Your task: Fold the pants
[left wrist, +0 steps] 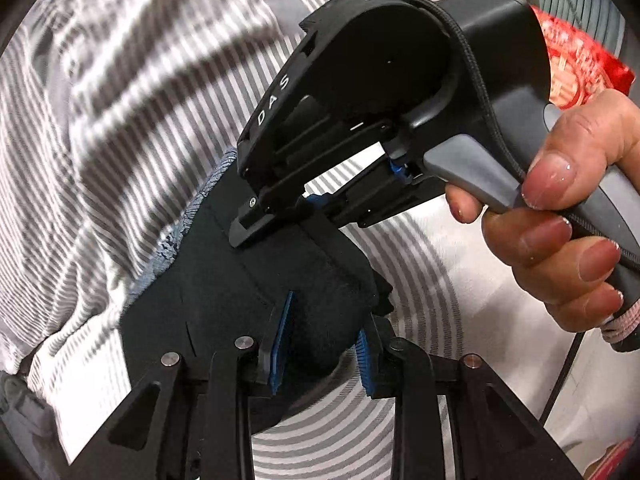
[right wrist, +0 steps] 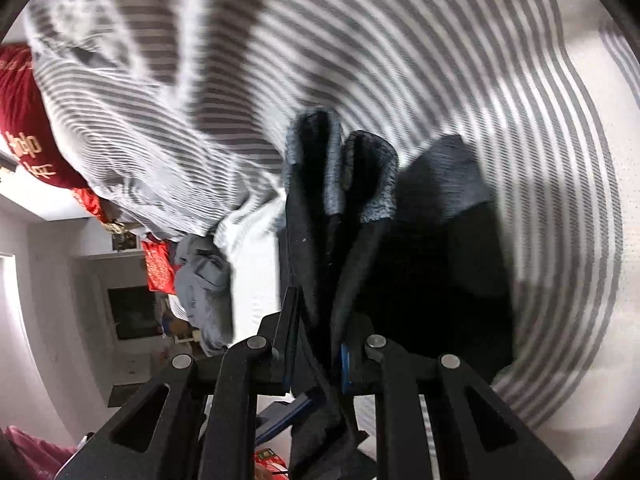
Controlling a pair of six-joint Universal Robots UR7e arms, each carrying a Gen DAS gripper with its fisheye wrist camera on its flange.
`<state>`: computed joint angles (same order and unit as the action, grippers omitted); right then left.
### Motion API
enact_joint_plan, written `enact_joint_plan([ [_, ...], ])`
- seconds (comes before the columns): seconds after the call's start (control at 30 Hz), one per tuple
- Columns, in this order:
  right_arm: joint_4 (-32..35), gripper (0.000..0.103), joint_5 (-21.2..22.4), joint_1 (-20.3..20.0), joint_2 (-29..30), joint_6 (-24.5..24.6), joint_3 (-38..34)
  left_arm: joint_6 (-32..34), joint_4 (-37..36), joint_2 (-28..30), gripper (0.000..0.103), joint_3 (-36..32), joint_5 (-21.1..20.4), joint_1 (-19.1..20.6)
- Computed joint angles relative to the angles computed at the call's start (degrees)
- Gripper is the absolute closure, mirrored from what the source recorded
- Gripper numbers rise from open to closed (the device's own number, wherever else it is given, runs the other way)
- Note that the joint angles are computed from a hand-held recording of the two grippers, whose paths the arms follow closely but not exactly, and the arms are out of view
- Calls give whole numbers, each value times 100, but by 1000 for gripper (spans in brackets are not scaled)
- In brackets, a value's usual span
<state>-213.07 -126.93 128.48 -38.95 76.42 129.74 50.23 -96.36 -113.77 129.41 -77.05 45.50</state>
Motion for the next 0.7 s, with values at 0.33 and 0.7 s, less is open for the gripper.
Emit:
enact_joint_plan([
  [0.33, -1240, 85, 229, -213, 507, 94, 619, -113, -77, -142, 73, 397, 357, -150],
  [0.7, 917, 63, -40, 93, -286, 975, 474, -330, 320, -79, 40, -79, 273, -76],
])
